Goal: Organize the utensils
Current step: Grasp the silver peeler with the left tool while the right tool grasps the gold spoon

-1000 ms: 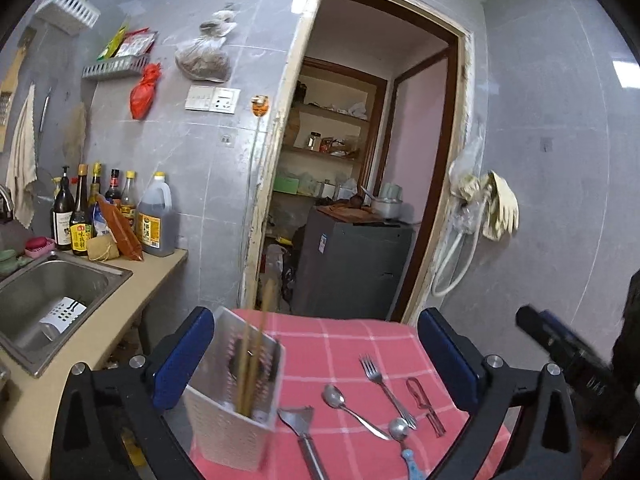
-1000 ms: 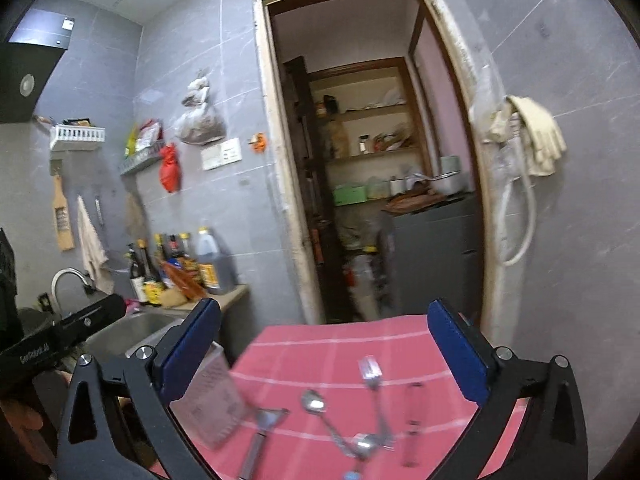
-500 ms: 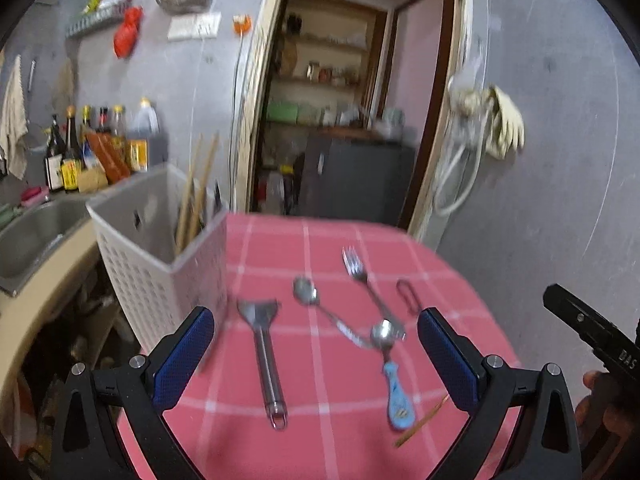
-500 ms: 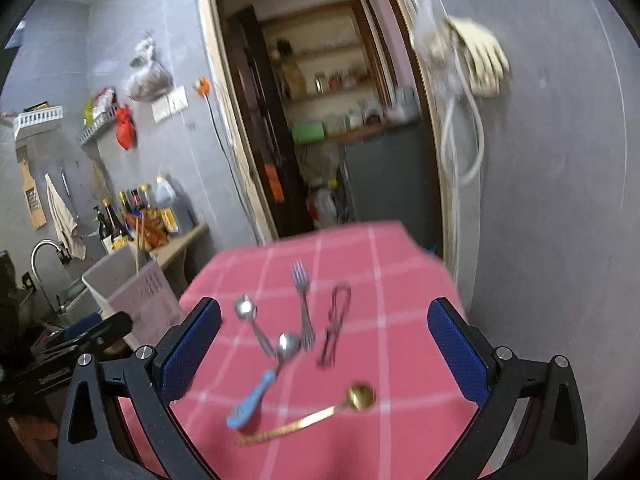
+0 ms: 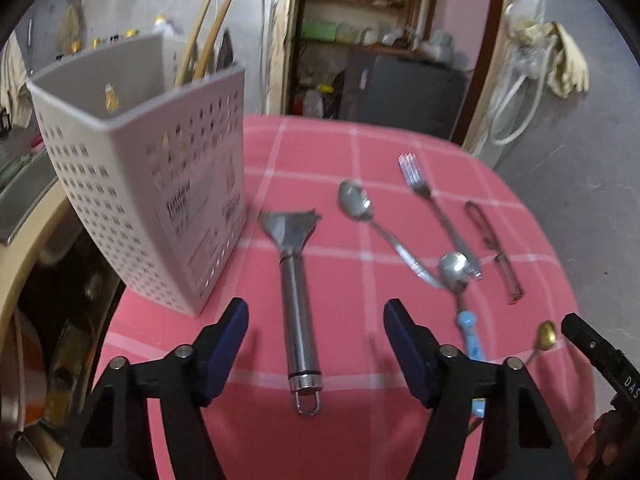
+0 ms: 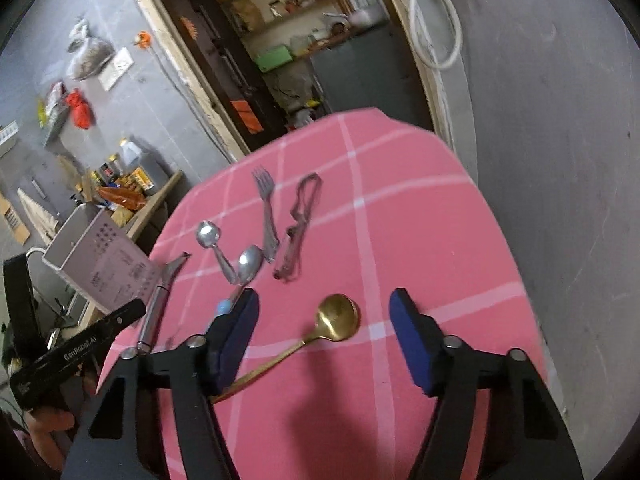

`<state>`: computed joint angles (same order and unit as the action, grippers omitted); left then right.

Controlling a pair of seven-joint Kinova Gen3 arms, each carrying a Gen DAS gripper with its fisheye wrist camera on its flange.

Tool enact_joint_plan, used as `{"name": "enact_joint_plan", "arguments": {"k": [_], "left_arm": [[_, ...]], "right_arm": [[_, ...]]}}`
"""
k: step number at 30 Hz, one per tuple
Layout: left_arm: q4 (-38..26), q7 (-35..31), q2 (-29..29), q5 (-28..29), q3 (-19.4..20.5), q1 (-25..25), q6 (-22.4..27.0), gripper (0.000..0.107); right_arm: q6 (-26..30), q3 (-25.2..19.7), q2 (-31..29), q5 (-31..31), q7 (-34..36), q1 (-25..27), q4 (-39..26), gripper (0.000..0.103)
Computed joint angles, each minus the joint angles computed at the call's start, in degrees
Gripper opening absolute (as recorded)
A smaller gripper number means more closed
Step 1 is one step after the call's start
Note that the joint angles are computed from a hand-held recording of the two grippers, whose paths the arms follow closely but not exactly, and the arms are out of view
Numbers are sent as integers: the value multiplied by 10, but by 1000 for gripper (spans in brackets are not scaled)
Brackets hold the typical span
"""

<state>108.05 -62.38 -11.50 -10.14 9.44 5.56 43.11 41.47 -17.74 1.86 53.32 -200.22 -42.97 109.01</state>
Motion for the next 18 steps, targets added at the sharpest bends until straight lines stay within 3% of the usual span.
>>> {"name": "enact_joint_plan", "arguments": {"k": [7, 12, 18], "left_arm": [[-23, 1, 37, 19, -14, 4, 48, 48], [-23, -24, 40, 50, -30, 8, 53, 19], [-18, -58, 24, 78, -38, 9, 61, 18]], "right_arm": [[-2, 11, 21, -28, 14, -4, -16, 32], [-17, 23, 31, -48, 39, -9, -25, 22], [-27, 30, 24, -59, 31, -5, -14, 7]]}}
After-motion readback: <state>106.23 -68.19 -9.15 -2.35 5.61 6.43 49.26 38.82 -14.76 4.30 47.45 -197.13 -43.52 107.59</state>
